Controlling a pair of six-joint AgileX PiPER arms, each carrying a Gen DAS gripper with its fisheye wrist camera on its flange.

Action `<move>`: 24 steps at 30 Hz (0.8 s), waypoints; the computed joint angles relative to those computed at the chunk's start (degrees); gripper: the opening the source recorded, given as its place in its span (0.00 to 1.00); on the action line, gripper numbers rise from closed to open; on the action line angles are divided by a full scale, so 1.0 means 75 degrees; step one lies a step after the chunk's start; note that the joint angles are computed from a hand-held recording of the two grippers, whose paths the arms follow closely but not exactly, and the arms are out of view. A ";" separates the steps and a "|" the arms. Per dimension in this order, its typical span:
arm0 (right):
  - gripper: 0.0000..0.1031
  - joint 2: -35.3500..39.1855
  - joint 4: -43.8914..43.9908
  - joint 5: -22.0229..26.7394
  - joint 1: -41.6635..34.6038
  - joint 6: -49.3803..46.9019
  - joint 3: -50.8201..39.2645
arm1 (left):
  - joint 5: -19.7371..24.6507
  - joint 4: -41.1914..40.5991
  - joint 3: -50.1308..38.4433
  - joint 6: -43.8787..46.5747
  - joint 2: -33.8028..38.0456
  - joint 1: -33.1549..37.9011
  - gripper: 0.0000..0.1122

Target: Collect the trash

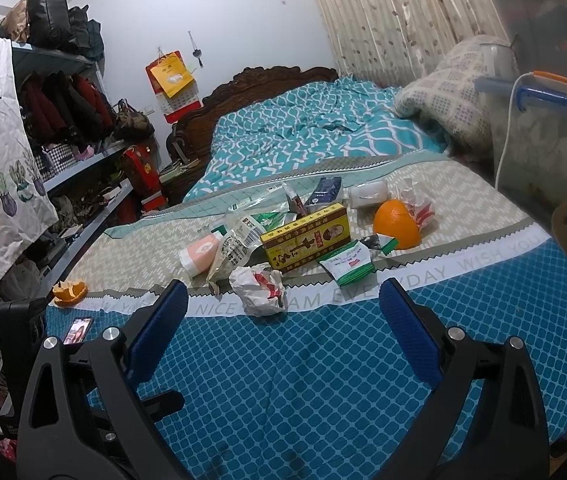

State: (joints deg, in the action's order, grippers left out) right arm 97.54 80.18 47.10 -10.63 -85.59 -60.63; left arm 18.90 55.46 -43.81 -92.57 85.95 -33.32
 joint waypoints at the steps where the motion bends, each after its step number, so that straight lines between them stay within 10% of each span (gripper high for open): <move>1: 0.93 0.0013 -0.0006 0.0002 -0.0001 0.0008 -0.0011 | -0.0013 0.0001 0.0013 -0.0004 -0.0004 0.0010 0.84; 24: 0.86 0.0131 -0.0200 0.0083 0.0024 0.0158 -0.0077 | 0.0128 -0.0229 0.0025 0.0129 0.0059 0.0146 0.84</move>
